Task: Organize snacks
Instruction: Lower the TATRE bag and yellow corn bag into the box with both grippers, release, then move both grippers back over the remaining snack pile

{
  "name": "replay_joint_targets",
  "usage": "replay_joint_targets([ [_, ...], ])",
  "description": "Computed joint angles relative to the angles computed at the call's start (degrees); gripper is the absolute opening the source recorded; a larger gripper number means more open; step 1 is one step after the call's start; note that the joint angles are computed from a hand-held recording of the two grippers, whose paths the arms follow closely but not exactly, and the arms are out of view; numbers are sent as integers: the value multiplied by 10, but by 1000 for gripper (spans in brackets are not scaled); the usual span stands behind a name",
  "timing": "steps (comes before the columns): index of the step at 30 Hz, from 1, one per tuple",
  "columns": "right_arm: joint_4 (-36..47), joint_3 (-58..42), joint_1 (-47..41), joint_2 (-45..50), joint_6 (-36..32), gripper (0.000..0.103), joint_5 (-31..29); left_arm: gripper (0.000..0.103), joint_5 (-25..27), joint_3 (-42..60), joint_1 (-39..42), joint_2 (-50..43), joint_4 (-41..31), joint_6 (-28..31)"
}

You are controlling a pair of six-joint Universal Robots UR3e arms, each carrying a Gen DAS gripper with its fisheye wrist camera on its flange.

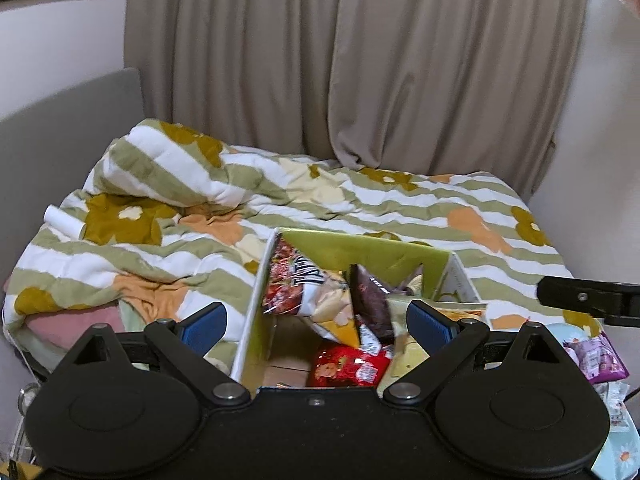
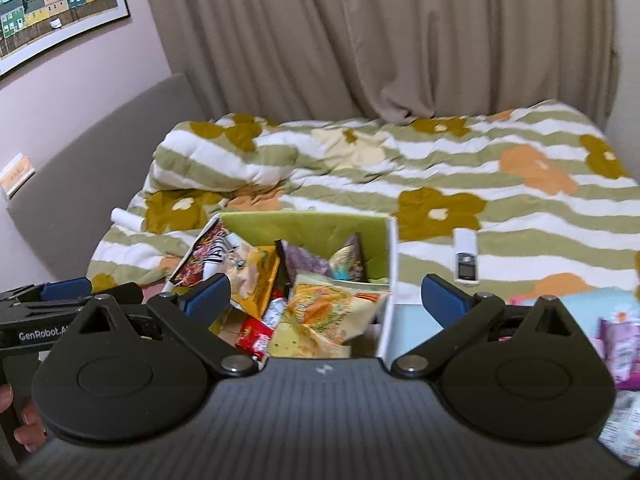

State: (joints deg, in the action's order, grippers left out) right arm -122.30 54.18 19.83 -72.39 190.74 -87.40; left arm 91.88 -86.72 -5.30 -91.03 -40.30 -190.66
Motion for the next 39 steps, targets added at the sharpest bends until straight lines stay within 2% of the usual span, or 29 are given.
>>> replay_joint_targets([
  [6, -12, 88, -35, -101, -18, 103, -10, 98, 51, 25, -61, -6, 8, -12],
  [11, -28, 177, -100, -194, -60, 103, 14, 98, 136, 80, -150, -39, 2, -41],
  [17, 3, 279, -254, -324, -135, 103, 126, 98, 231, 180, -257, -113, -34, -95],
  [23, 89, 349, -439, -432, -257, 103, 259, 98, 322, 305, -353, -207, -101, -142],
  [30, 239, 379, -619, -492, -414, 103, 368, 98, 352, 428, -413, -304, -180, -193],
  [35, 284, 406, -682, -496, -486, 103, 377, 98, 347, 507, -436, -370, -223, -197],
  [39, 295, 432, -697, -483, -504, 103, 365, 98, 320, 530, -444, -407, -222, -173],
])
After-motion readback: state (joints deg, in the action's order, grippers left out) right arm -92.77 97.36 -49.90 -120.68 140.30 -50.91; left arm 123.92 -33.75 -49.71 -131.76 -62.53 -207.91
